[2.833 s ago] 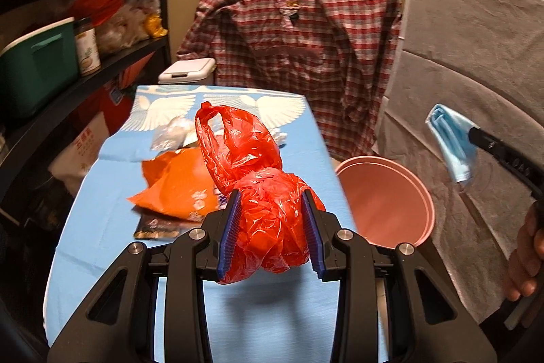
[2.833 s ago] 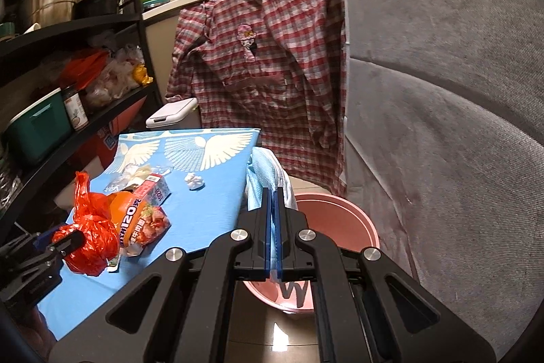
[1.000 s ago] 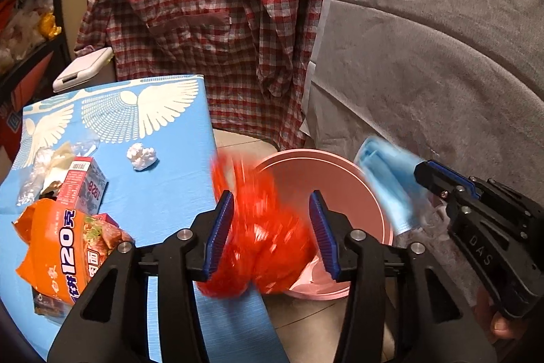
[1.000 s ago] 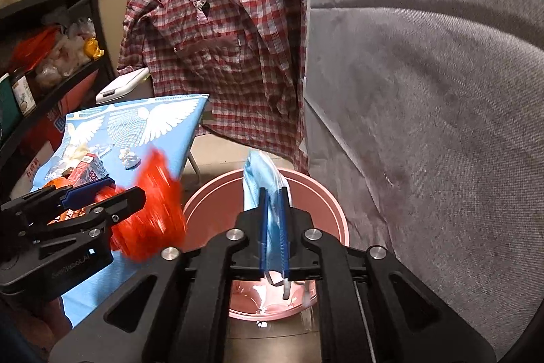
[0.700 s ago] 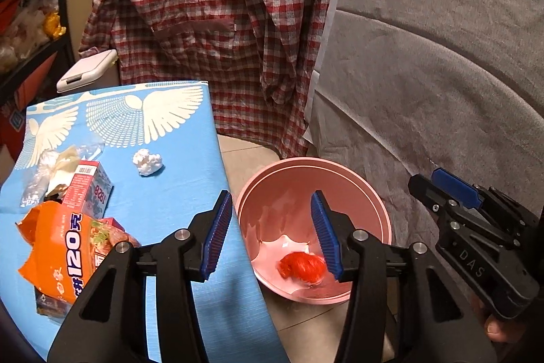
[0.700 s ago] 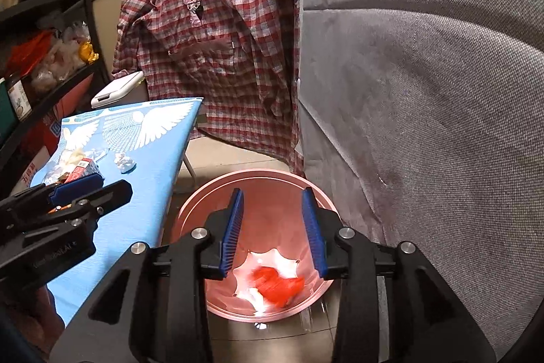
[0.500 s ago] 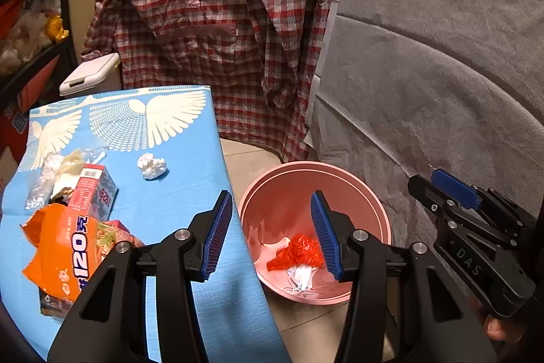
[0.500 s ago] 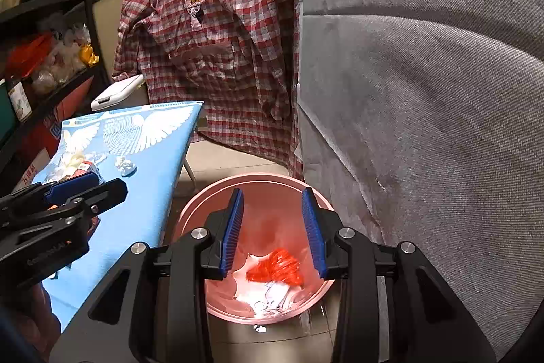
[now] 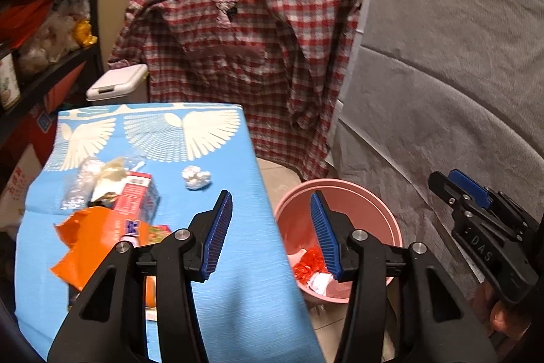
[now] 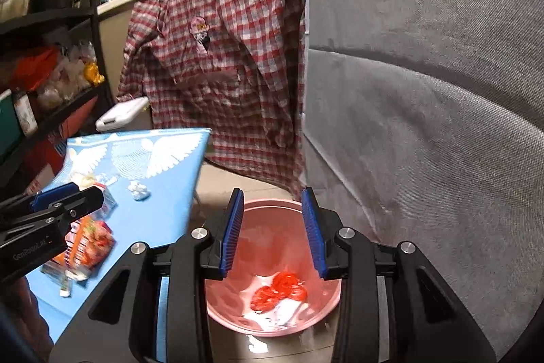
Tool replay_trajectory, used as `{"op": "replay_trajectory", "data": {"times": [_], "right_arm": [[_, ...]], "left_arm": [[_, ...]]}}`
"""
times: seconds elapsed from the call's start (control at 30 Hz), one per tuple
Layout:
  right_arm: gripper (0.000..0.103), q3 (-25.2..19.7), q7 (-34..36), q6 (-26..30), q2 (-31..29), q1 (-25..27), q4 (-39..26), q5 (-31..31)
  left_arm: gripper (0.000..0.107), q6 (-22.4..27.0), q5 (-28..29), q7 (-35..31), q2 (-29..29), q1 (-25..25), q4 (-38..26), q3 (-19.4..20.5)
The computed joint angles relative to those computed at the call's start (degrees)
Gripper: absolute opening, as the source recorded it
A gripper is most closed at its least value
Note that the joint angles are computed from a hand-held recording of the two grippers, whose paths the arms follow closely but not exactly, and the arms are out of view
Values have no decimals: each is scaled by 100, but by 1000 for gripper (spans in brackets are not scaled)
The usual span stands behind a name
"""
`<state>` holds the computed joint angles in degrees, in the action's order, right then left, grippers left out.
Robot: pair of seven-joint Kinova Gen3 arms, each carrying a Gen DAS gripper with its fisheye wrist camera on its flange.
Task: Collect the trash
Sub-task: 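Move the left tool to the clear plastic bag while the right tool approaches the white tissue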
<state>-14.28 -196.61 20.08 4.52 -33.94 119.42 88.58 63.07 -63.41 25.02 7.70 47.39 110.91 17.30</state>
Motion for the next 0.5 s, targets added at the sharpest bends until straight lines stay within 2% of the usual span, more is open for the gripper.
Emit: {"op": "replay_trajectory", "data": {"times": [0.17, 0.27, 0.43, 0.5], "right_arm": [[36, -85, -143, 96, -97, -112, 19, 58], [36, -153, 59, 145, -126, -195, -13, -85], [35, -262, 160, 455, -252, -398, 11, -122], [35, -269, 135, 403, -320, -412, 38, -139]], "left_arm": [[46, 241, -16, 133, -207, 45, 183, 106], [46, 298, 1, 135, -356, 8, 311, 192], [46, -93, 166, -18, -910, -307, 734, 332], [37, -230, 364, -325, -1200, -510, 839, 355]]}}
